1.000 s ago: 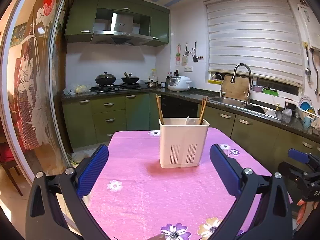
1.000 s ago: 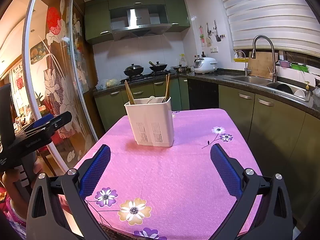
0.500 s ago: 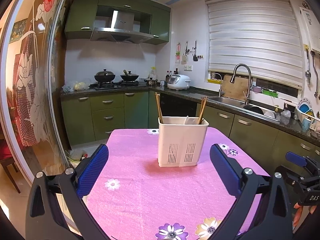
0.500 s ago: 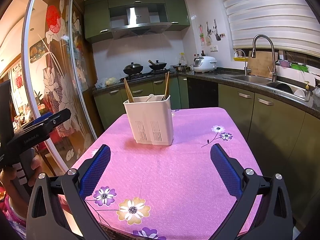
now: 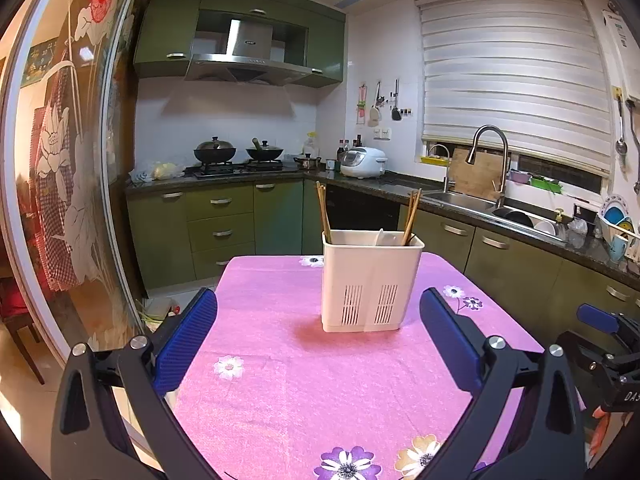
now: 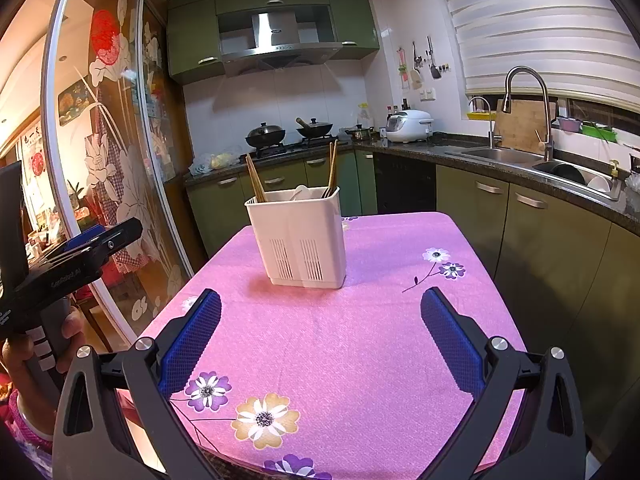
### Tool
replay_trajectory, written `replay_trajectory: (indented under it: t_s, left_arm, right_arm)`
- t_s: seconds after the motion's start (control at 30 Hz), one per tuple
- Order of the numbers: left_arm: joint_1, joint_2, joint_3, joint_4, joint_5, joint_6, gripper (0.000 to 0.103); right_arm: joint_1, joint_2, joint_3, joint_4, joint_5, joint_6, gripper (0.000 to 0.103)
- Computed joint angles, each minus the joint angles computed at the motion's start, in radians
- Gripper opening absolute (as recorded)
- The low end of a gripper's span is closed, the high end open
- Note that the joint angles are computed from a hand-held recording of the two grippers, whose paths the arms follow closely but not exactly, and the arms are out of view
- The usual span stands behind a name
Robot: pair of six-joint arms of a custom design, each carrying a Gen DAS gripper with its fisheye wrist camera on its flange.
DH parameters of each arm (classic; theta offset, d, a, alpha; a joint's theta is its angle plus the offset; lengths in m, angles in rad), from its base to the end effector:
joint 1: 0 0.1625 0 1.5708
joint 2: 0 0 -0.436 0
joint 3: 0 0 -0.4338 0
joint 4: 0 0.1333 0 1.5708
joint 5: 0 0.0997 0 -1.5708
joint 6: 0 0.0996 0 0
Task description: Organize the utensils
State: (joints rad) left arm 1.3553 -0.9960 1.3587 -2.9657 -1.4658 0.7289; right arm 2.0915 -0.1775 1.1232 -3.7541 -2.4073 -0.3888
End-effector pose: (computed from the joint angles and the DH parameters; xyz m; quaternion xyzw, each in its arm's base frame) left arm -0.0261 -0.7915 0.4093 0.3720 0.7853 -0.4651 0.1693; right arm 0.4389 -0.6459 -0.0399 0.1153 -0.7722 0.5507 0.2952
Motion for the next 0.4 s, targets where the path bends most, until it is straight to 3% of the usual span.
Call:
replay_trajectory:
  t_s: [0.4]
  left_arm:
    - [-0.002,0.011,-0.012,0.024,0.027,0.037,0.096]
  right_arm:
    - [-0.001,0.002,-0.005,0.01,-0.003,0.007,0.099]
